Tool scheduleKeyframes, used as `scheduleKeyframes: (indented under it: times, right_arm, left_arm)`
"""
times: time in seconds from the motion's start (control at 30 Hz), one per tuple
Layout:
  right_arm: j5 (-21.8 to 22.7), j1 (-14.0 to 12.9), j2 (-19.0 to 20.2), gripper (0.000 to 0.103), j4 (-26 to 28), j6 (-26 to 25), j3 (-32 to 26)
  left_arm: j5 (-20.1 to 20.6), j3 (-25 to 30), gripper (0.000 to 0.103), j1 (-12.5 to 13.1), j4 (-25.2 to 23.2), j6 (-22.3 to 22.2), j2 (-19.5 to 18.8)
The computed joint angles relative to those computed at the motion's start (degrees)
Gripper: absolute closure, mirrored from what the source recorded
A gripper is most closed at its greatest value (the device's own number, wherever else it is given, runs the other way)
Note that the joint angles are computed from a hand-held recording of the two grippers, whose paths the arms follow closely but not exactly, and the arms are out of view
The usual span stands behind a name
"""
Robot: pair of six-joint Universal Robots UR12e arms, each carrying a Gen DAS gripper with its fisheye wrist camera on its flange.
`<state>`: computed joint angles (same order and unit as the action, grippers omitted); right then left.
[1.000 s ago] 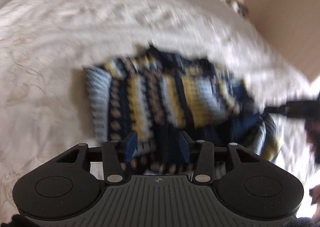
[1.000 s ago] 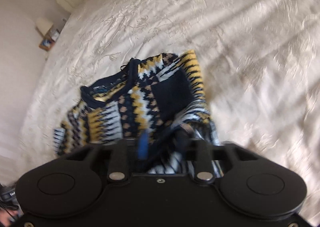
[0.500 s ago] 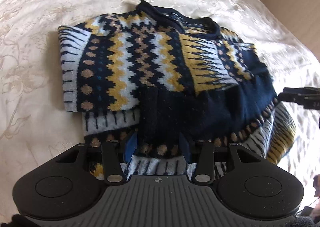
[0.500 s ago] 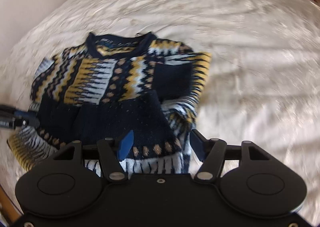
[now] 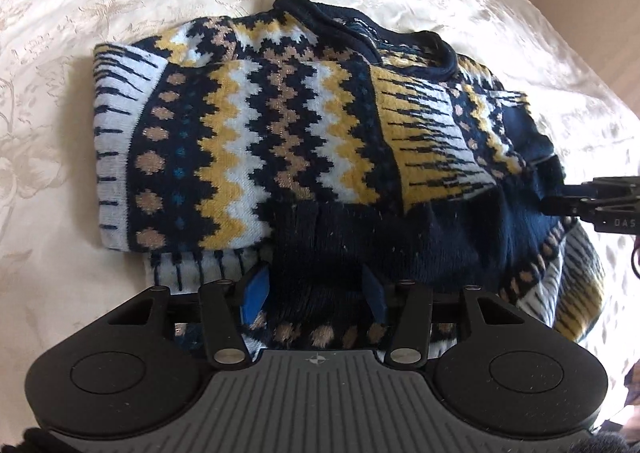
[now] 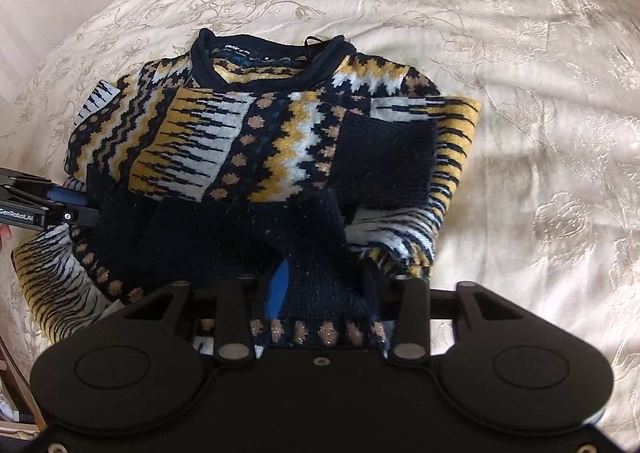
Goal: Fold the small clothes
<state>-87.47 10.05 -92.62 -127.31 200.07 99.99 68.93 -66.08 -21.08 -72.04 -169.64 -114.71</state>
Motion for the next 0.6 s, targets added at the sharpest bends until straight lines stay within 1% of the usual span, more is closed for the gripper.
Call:
scheduleKeyframes:
  times: [0.03,0.07,0.1,0.13,0.27,0.37,0.4,0.47,0.53,0.6]
  right_arm:
    - [-0.1,0.1,0.1,0.077,0.2,0.4,-0.1]
    - [0.2,0.2,0.1,0.087,0.4,0.7,-0.3]
    - [0.2,0.3,0.1,0.087,0.3,0.8,-0.4]
    - [-0.2,0.6,-0.1,0.087,0.1,0.6,-0.4]
    - [-1.7,1.8,-1.5,0.089,-0.9,1.1,0.1]
    - [-3.6,2.5,-2.7,0.091,-2.4,2.1,0.3]
    - [-4.5,2.6,-2.9,0.091,-2.7,2.2,0.2]
    - [-6.0,2.4,-3.0,0.092,-4.0,2.8,-0.2]
    - [-7.6,2.1,-2.6,0.092,-5.7,3.1,-1.0]
    - [-8.2,1.3,-1.6,0.092,-6.9,3.3,-2.1]
  left_arm:
    - [-0.9,-0.3,0.056,0.1,0.3,-0.1,0.1]
    - [-2.5,-1.0,0.073,0.4,0.9,0.1,0.5]
    - [-3.9,-1.3,0.093,0.7,0.7,0.1,0.7]
    - [-4.2,-1.7,0.093,0.8,0.7,-0.5,1.0]
    - [-3.0,-5.6,0.094,0.4,7.1,-1.1,4.2]
    - [-2.6,-6.8,0.094,0.6,10.8,-4.8,5.9]
    - [-2.2,-6.7,0.094,0.7,11.8,-5.5,6.1]
    - [-2.1,-5.0,0.094,0.8,12.9,-5.5,5.6]
    - [-2.6,-2.4,0.094,0.9,13.5,-4.4,4.4]
    - [-2.8,1.1,0.094,0.7,13.3,-2.4,2.4]
